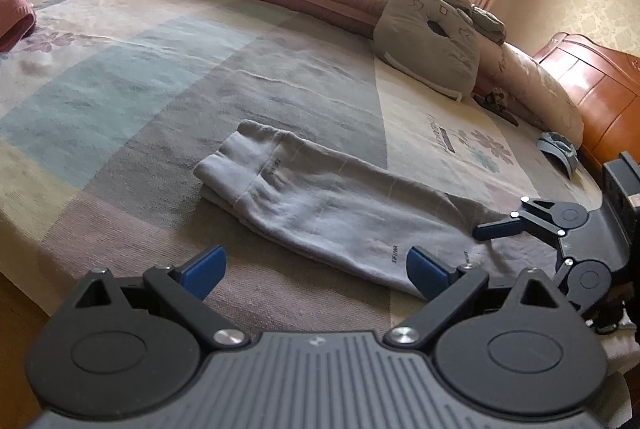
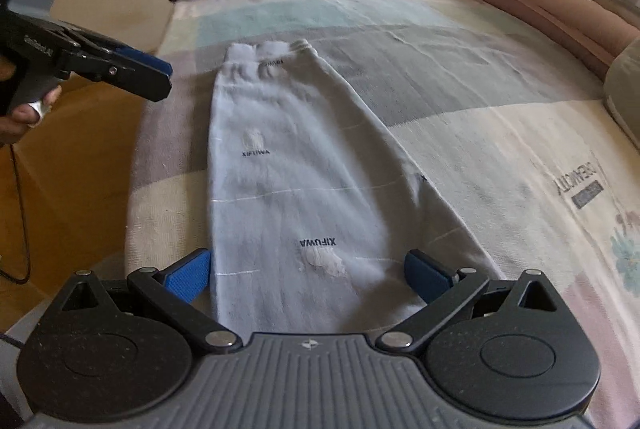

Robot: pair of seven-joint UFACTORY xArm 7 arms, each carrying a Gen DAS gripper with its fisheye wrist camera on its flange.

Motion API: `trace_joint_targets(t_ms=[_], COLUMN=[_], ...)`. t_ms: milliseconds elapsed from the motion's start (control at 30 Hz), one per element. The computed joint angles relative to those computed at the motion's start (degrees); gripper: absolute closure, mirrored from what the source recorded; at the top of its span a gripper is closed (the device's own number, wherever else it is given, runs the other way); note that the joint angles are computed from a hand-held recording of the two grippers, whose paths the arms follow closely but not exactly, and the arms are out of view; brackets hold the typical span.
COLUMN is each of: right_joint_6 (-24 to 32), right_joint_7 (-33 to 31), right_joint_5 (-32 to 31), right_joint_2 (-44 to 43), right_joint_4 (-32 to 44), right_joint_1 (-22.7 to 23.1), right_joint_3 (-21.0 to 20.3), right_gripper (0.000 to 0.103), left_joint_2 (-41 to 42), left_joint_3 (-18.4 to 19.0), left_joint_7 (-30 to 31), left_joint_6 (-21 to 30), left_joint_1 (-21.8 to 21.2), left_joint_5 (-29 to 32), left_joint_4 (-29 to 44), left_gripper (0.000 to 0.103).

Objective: Fold clothes

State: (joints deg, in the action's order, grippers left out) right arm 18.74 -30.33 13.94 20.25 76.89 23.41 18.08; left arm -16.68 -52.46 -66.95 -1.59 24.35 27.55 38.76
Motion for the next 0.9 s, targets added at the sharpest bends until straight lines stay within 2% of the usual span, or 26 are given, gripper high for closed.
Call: trace_joint_targets(t_ms=[67, 167, 233, 333, 467, 500, 567, 667, 733, 900], right_joint_6=[-0.5, -4.4, -4.8, -5.2, -5.5, -5.3, -5.0, -4.7, -4.7, -4.5], right_joint_7=[5.5, 12.2, 17.5, 20.7, 19.3, 19.4, 19.6, 20.3, 21.0, 21.7], right_joint_5=[-4.5, -13.2, -21.4, -28.8, -29.1, -29.2, -29.6, -31.1, -32.2, -32.8], right_joint_2=[0.0, 0.4, 1.2, 2.0, 1.5, 1.1, 0.4, -0.2, -0.5, 0.2], right_joint_4=[0.8, 1.3, 2.9, 4.3, 3.2, 2.7, 1.7, 1.2, 1.1, 2.5], right_joint_1=[3.7, 8.8, 13.5, 15.8, 13.8, 13.7, 13.7, 14.1, 14.4, 14.1], right_joint_3=[-3.2, -7.4, -11.6, -13.0, -9.3, -9.1, -8.9, -9.4, -9.8, -9.4], right_gripper=[0.000, 0.000, 0.000, 0.000, 0.000, 0.000, 0.000, 0.000, 0.000, 0.000], left_joint_2=[-0.6, -1.1, -0.6, 1.2, 6.0, 7.8, 11.5, 16.6, 18.9, 20.5], left_joint_3=[1.8, 6.1, 9.5, 13.5, 16.6, 19.6, 27.5, 33.8, 35.5, 38.9], left_joint_7=[-0.3, -1.1, -1.5, -1.3, -0.4, -1.2, -7.0, -17.8, -19.1, -18.9], left_joint_6=[0.7, 1.4, -0.3, -5.5, -11.2, -12.7, -15.9, -21.2, -23.4, -22.5], left_joint_1=[-1.9, -6.1, -8.8, -12.1, -14.3, -16.8, -22.5, -25.0, -26.0, -29.9], left_joint_5=[-1.0, -2.3, -3.4, -7.0, -10.8, -10.6, -6.7, 0.9, -0.1, -2.0], left_joint_4=[-0.5, -1.4, -2.2, -3.6, -3.3, -3.0, -2.2, -0.3, 0.3, 2.3], left_gripper=[0.006, 0.006, 0.006, 0.006, 0.006, 0.006, 0.006, 0.006, 0.007, 0.005])
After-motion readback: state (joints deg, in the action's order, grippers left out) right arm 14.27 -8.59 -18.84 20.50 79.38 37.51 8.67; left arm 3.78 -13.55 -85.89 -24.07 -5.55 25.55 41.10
